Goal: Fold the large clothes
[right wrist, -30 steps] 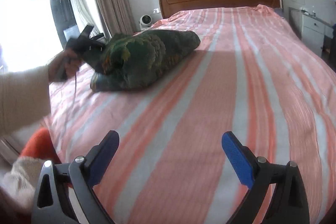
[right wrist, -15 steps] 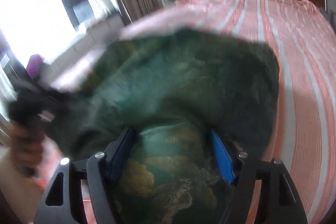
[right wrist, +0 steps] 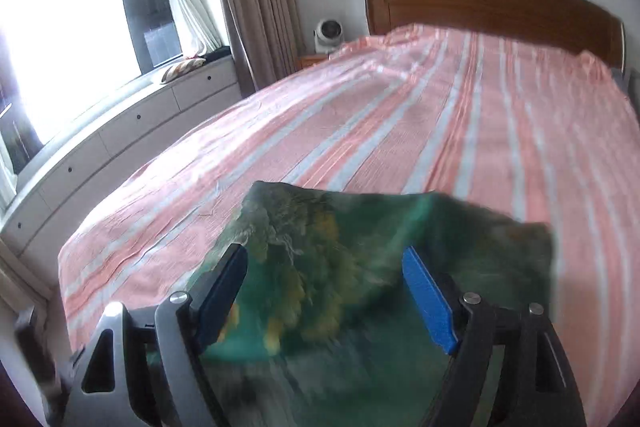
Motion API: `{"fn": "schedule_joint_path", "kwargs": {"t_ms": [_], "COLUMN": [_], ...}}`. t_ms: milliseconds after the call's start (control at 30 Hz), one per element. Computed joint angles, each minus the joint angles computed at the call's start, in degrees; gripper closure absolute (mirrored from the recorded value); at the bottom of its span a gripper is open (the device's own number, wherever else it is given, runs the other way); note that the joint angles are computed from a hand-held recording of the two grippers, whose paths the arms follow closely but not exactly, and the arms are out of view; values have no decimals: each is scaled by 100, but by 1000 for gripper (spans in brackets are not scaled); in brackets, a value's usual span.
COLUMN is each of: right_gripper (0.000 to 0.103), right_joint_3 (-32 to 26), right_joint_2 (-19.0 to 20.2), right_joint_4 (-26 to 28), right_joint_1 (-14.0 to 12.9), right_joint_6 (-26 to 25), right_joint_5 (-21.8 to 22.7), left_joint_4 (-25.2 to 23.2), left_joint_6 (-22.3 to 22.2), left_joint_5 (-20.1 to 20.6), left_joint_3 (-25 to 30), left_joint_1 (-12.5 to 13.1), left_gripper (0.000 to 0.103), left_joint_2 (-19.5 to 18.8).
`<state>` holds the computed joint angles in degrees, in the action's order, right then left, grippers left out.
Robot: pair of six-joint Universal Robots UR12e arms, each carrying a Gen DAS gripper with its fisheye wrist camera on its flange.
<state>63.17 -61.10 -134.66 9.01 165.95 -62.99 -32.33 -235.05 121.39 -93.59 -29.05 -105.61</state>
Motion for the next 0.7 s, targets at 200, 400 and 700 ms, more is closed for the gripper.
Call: {"fn": "schedule_joint_path", "kwargs": {"t_ms": [200, 400, 700], "right_gripper": [14, 14, 14], "right_joint_3": [482, 793, 763], "right_joint_2": [242, 169, 184], "right_joint_4": [-884, -1502, -1542], "right_joint_1": [441, 343, 386], "right_joint_6": [-441, -233, -225], "right_joint_5": [-1144, -944, -1028], "left_joint_4": [-234, -528, -677], "left_joint_6": [75, 91, 57], "left_joint_5": [-181, -253, -145], "left_joint_3": [-87, -11, -51], "left_joint_1": [145, 179, 142], "left_gripper": [6, 6, 6], "left_joint_2": [8, 37, 115]}}
